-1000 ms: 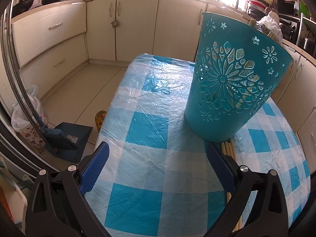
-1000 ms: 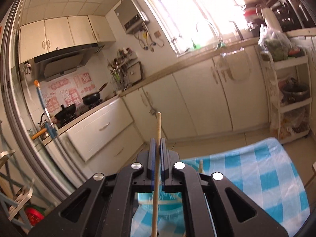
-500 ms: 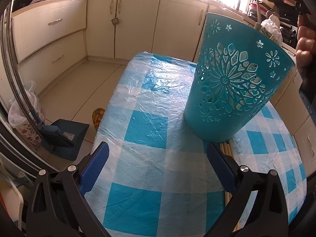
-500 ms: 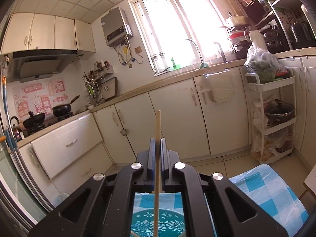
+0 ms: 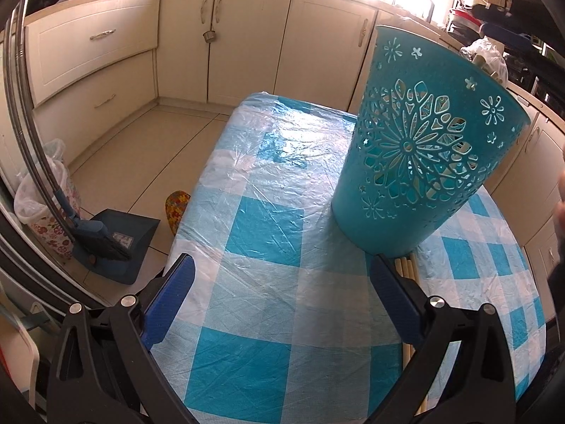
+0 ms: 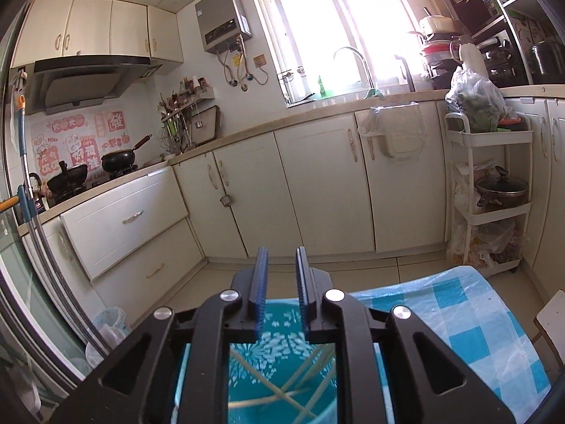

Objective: Organize utensils
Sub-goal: 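Lift the chopstick with the right gripper and drop it into the basket, then withdraw the right gripper from the basket back toward the chopsticks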

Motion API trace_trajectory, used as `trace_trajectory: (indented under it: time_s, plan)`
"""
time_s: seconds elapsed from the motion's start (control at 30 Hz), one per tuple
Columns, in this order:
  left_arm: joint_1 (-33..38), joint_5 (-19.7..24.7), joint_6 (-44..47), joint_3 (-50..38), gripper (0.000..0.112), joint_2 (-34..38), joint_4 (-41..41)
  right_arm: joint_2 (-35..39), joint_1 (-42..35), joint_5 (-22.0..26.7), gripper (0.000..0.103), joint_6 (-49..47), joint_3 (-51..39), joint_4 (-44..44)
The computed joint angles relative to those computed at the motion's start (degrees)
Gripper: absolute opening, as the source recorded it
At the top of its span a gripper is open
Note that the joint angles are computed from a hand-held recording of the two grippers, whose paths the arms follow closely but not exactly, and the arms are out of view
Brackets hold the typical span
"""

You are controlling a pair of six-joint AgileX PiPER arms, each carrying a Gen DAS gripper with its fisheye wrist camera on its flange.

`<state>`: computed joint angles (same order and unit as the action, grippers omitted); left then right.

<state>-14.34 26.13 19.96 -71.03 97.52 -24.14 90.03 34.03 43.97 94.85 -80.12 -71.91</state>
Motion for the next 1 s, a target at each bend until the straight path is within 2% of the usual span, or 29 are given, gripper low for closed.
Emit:
trace_trajectory:
  time_s: [0.13,0.3,0.37,0.47,0.73,1.0]
  plan:
    - [0.1,-0.1,0.1,0.1,0.095,-0.1,-0.3,-3.5,3.6,4.2,0.033,1.4,3.6,-2.1]
    - [0.1,-0.1,-0.1,0.2,0.095,-0.2,-0.4,-8.2,10.5,12.9,0.046,2.5,9.5,-3.5]
    - [0.1,-0.1,-0.1,0.2,0.095,-0.2,-0.4,-9.5,12.9,15.8,0.049,2.9,12.0,-2.6]
    - [-0.1,-0.3,-0.7,0.5,0.095,-0.3,0.0,-11.1,15.4,17.8,0.050,4.5,16.4,0.5]
    - [0.1,-0.4,-0.4,0.8,0.095,-0.4,-0.3,-11.9,16.3,14.3,0.050,10.2,25.6,10.8]
    - [0.3,-0.4,0.0,0.9,0.095,-0.4,-0.7,-7.6,14.2,8.2,0.050,3.9,24.9,18.0]
